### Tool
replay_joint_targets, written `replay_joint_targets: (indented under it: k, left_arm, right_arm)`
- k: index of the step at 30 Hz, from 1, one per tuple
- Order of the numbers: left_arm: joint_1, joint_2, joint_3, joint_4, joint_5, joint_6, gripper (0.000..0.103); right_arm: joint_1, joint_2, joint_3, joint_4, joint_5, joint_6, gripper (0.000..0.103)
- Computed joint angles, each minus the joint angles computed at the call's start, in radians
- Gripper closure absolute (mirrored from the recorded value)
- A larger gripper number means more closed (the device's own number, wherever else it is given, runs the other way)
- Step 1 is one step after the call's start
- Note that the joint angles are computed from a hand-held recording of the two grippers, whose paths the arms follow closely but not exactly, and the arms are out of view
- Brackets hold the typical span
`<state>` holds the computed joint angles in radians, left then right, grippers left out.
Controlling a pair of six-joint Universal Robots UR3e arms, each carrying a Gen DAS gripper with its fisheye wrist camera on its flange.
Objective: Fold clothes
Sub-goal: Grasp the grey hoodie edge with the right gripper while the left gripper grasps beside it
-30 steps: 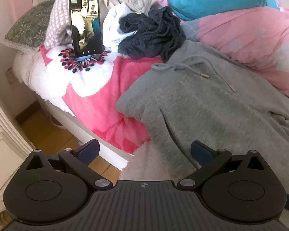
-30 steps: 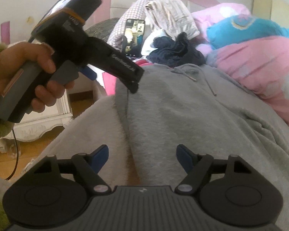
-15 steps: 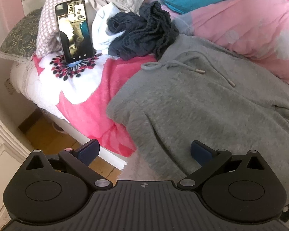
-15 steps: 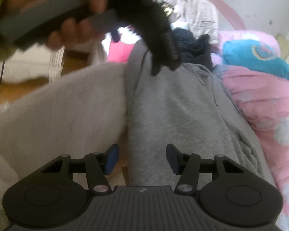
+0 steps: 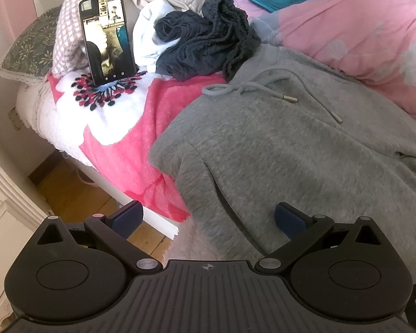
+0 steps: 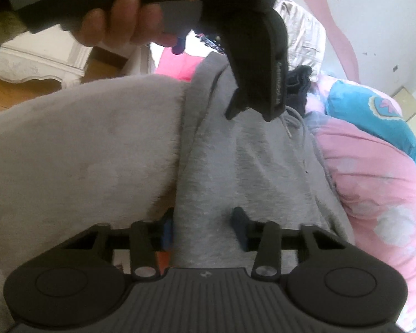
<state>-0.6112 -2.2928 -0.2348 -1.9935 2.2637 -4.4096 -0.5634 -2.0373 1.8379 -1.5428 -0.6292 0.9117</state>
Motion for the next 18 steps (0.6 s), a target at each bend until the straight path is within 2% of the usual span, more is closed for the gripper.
replay_joint_targets:
  k: [3, 10, 15, 18]
  left_arm:
    - [0.0, -0.007, 0.017, -0.011, -0.001, -0.005, 0.001]
    - [-0.006, -0.012, 0.019, -0.017, 0.01, -0.009, 0.001]
    - [-0.006, 0.026, -0.061, 0.034, 0.011, -0.006, 0.0]
    - [-0.008, 0.082, -0.175, 0.118, 0.013, 0.004, 0.0]
  right_arm:
    - [0.007, 0.016, -0.014, -0.016, 0.001, 0.038, 0.066]
    - [-0.006, 0.041, -0.071, 0.045, 0.007, 0.041, 0.067]
    - [-0.006, 0.069, -0.125, 0.081, 0.004, 0.075, 0.069]
    - [0.001, 0.093, -0.158, 0.089, -0.003, 0.111, 0.071]
